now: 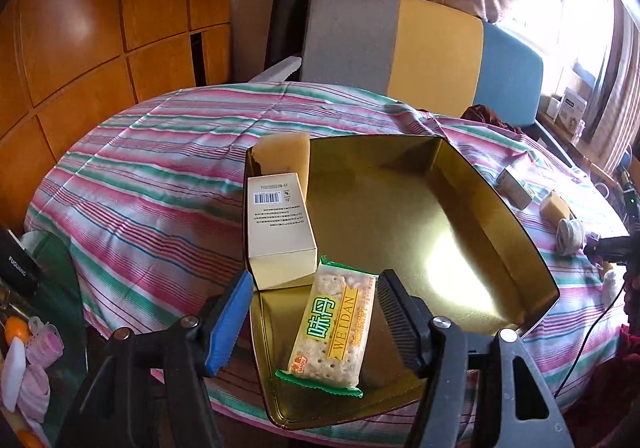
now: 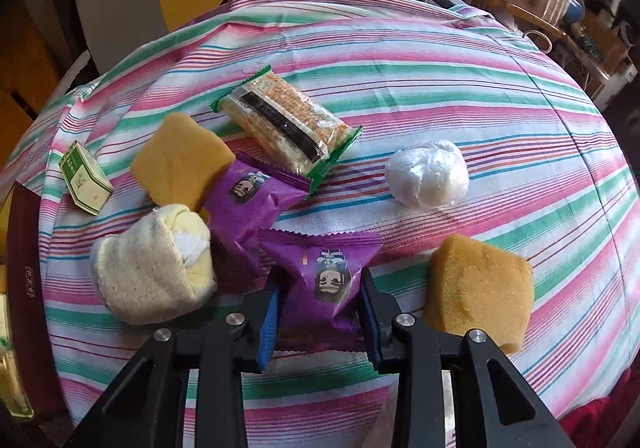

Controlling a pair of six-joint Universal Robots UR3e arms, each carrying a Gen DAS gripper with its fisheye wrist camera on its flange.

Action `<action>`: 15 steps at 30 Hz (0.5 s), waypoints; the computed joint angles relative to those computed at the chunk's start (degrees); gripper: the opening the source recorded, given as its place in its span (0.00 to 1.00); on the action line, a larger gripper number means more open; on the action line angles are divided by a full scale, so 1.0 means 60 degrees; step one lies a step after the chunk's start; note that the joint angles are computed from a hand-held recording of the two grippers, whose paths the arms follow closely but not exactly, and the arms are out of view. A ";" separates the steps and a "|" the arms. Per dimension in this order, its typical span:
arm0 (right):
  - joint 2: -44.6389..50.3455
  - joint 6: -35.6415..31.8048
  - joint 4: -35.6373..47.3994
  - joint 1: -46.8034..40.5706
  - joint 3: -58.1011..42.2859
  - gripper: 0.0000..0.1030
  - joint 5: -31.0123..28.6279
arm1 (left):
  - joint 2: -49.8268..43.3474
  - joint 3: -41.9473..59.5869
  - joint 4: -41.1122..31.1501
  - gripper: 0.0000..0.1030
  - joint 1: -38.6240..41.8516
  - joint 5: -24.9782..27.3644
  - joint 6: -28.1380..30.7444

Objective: Organize objects
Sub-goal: 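Lower the cracker pack into the gold tray and open the left gripper, then lower the purple snack packs into the gold tray and open the right gripper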

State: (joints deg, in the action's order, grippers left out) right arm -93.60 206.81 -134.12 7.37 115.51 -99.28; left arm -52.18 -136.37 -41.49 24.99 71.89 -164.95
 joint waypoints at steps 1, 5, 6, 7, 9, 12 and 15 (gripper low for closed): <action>-0.0098 0.0054 0.0045 0.0046 0.0004 0.34 -0.0040 | 0.0029 -0.0029 -0.0021 0.64 0.0042 -0.0032 -0.0028; -0.0208 0.0279 0.0269 0.0362 -0.0168 0.34 -0.0375 | 0.0213 -0.0119 -0.0194 0.64 0.0294 -0.0224 0.0062; -0.0282 0.0392 0.0279 0.0492 -0.0175 0.34 -0.0428 | 0.0230 -0.0127 -0.0224 0.64 0.0341 -0.0273 0.0059; -0.0286 0.0420 0.0276 0.0568 -0.0235 0.34 -0.0447 | 0.0272 -0.0148 -0.0271 0.64 0.0403 -0.0319 0.0096; -0.0379 0.0569 0.0402 0.0838 -0.0397 0.34 -0.0619 | 0.0294 -0.0184 -0.0329 0.64 0.0484 -0.0364 0.0151; -0.0631 0.0651 0.0364 0.0996 -0.0389 0.34 -0.0740 | 0.0324 -0.0225 -0.0445 0.64 0.0585 -0.0426 0.0179; -0.0807 0.0828 0.0326 0.1320 -0.0506 0.34 -0.0886 | 0.0409 -0.0253 -0.0518 0.64 0.0709 -0.0513 0.0217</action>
